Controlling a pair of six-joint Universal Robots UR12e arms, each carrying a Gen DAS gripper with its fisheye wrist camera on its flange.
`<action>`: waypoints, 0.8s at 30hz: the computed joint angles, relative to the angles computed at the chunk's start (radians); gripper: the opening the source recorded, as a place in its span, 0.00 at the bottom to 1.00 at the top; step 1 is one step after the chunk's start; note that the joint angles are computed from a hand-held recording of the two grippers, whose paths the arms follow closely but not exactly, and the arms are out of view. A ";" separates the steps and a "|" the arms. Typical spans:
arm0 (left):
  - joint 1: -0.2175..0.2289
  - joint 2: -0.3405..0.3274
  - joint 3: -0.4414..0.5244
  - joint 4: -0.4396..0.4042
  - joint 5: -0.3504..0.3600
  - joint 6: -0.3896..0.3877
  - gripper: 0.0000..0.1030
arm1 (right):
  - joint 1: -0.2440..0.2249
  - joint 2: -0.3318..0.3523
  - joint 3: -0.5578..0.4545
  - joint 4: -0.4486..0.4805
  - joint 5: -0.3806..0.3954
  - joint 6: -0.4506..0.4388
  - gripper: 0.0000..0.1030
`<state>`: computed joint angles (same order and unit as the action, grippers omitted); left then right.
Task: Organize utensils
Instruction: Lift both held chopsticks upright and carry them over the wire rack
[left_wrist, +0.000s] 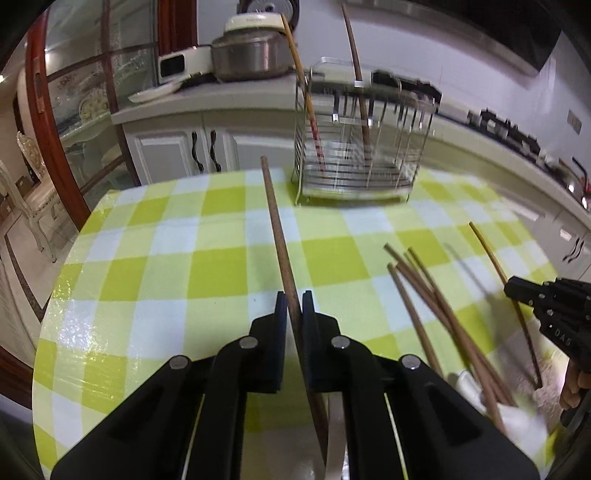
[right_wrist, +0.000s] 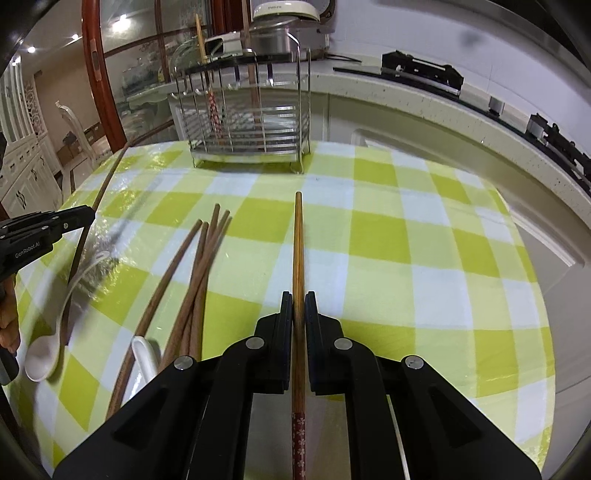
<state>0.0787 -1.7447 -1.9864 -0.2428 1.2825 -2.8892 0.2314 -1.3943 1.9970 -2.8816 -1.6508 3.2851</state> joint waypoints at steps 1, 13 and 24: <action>0.002 0.003 -0.003 0.011 -0.002 -0.005 0.08 | 0.001 -0.003 0.000 -0.004 -0.004 0.000 0.08; 0.016 0.037 -0.039 0.179 -0.046 -0.061 0.07 | 0.000 -0.047 0.004 -0.070 -0.031 0.008 0.08; 0.028 0.064 -0.056 0.237 -0.068 -0.082 0.06 | 0.002 -0.070 0.004 -0.099 -0.039 0.005 0.07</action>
<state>0.1067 -1.6802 -2.0427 -0.0061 1.2148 -2.9710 0.2330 -1.4645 2.0009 -2.9809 -1.6898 3.2901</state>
